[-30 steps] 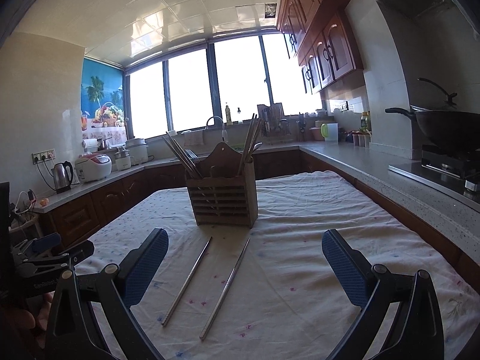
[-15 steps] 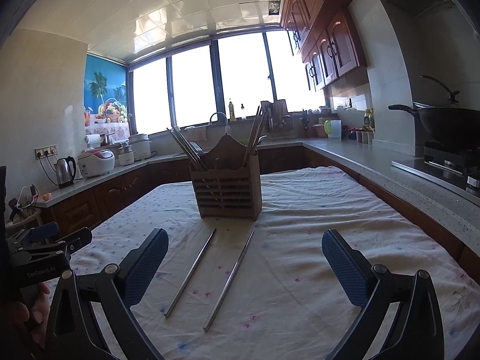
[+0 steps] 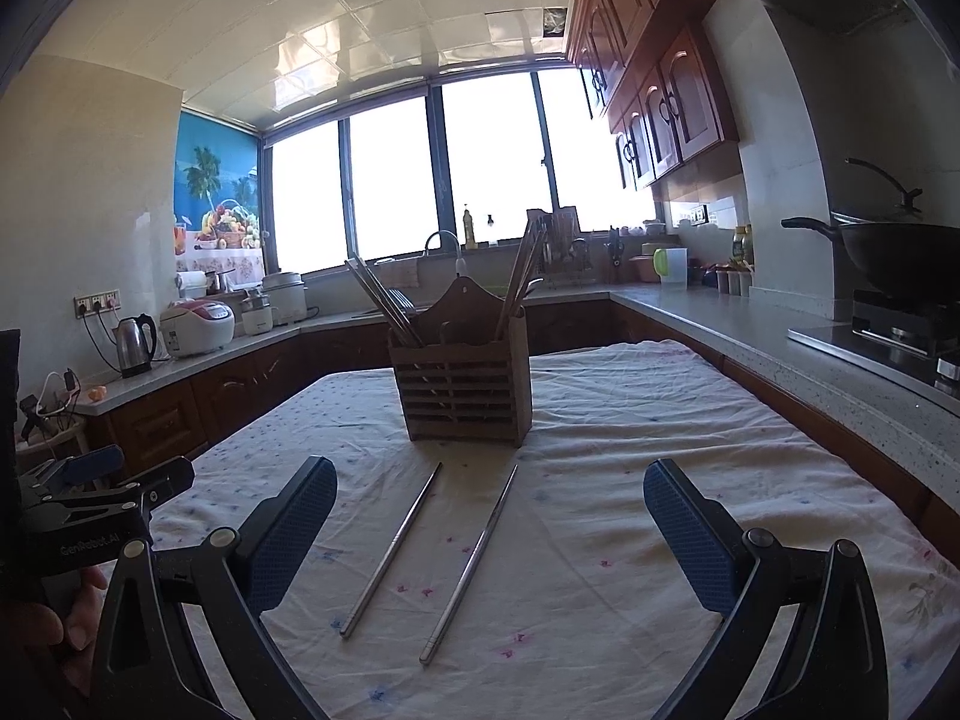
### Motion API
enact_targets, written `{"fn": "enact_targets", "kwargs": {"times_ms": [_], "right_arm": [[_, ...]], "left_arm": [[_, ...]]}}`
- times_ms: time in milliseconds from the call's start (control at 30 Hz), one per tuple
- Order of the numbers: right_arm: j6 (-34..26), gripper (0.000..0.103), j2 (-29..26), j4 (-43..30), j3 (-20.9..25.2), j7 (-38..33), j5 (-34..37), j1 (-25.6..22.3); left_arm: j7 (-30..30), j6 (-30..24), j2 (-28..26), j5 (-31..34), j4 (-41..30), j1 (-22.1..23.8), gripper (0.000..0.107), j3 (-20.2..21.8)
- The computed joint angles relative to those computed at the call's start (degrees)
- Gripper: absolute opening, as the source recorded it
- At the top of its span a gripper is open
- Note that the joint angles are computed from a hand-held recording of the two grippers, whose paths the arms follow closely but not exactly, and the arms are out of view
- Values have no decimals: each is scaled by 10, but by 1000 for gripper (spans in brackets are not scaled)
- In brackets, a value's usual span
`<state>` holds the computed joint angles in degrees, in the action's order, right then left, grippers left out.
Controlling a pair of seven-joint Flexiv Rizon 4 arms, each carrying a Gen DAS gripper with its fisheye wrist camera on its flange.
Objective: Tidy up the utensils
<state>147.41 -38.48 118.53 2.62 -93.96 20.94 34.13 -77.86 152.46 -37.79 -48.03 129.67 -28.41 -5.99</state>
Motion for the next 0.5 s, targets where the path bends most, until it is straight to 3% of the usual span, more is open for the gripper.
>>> {"fn": "enact_targets", "kwargs": {"times_ms": [500], "right_arm": [[-4, 103, 0, -3, -1, 0, 5, 1]], "left_arm": [[10, -17, 3, 6, -9, -2, 103, 1]]}}
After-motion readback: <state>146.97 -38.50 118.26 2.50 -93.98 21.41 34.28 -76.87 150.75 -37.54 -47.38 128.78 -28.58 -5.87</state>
